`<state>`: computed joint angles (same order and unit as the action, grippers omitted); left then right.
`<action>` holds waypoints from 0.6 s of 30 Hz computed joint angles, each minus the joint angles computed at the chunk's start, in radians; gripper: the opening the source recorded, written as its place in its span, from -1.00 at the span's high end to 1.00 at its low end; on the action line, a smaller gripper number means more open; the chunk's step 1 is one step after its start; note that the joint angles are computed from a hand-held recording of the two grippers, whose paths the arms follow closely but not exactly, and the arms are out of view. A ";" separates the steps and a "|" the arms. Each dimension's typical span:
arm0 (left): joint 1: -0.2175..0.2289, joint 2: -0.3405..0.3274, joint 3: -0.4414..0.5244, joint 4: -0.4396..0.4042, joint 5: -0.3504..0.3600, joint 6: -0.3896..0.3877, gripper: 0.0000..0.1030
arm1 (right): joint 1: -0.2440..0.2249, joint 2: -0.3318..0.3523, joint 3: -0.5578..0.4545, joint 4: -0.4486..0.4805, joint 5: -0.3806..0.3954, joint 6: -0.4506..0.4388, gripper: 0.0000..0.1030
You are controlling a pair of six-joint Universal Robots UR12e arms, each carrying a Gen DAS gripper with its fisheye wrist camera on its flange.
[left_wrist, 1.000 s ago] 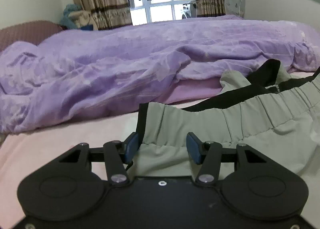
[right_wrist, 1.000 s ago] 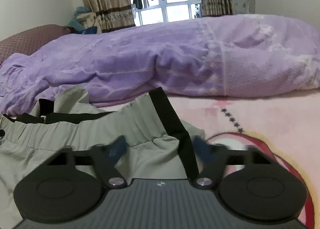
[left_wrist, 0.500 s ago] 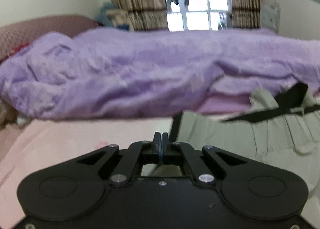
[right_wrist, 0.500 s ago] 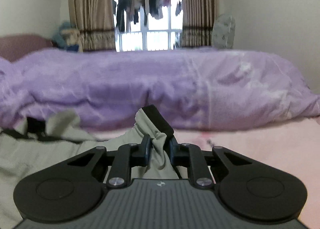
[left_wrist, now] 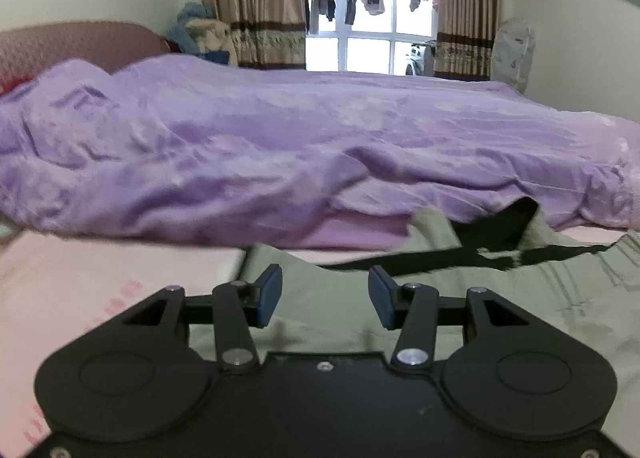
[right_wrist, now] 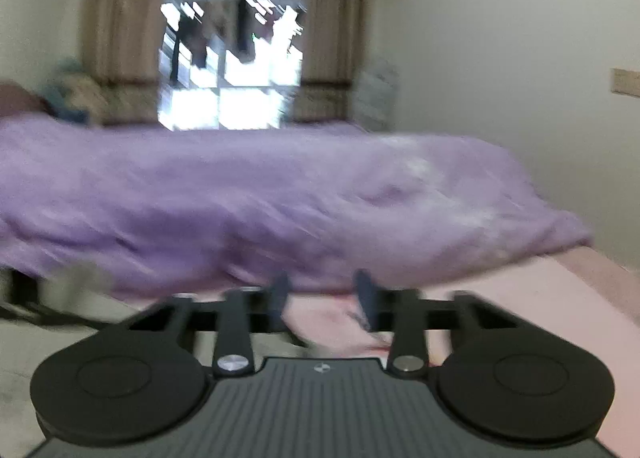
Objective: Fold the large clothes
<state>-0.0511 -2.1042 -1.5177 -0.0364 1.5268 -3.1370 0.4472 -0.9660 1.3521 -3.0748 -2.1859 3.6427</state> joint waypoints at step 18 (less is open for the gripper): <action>-0.060 -0.041 -0.029 0.040 0.144 0.224 -0.14 | -0.008 0.052 -0.020 -0.003 0.468 0.114 0.84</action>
